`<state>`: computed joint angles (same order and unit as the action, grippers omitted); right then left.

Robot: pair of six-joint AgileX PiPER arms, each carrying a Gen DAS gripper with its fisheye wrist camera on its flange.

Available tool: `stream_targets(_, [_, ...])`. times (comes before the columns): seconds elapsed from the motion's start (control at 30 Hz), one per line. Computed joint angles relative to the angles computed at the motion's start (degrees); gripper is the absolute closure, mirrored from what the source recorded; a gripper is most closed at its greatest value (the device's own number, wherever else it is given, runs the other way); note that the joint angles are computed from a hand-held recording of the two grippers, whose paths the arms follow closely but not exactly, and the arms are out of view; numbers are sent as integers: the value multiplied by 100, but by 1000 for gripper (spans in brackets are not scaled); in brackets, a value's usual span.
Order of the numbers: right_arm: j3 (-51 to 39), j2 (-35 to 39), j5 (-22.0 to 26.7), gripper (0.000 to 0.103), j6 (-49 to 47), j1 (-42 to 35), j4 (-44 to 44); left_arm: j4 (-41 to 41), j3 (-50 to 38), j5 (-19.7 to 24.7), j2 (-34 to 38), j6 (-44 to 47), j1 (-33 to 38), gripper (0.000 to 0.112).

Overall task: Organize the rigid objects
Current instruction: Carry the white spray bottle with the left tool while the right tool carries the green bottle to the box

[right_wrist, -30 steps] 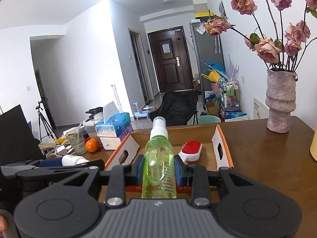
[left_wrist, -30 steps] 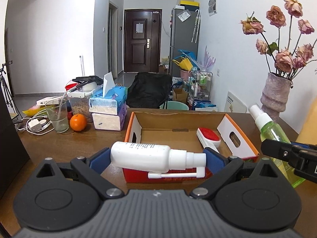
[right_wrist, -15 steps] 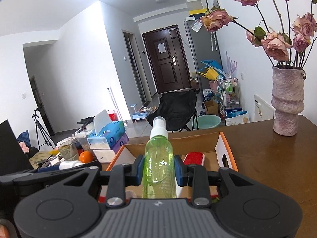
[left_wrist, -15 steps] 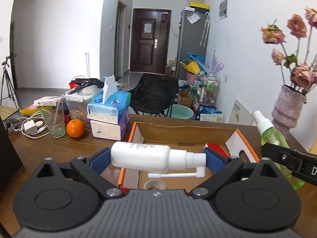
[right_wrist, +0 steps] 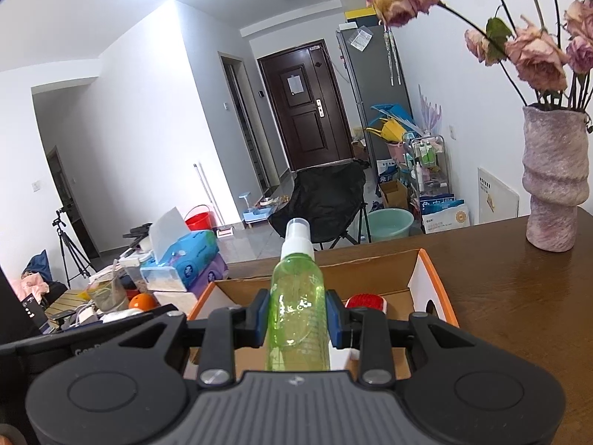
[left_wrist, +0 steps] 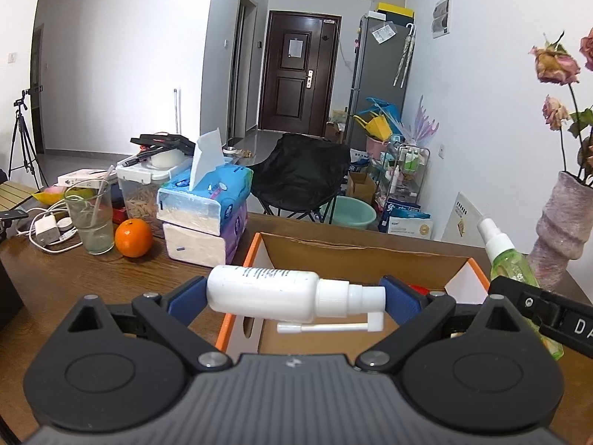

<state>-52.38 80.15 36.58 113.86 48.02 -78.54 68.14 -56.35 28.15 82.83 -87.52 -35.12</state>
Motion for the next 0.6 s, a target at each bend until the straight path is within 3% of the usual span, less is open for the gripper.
stream_targets(0.27, [-79,509,-885,73,496,-779,-546,-85,-475,-314,711,168,240,13])
stream_targets(0.6, [-299,943,-1371,73,564,-1328,-672,-234,-904,-301,1373,547,272,13])
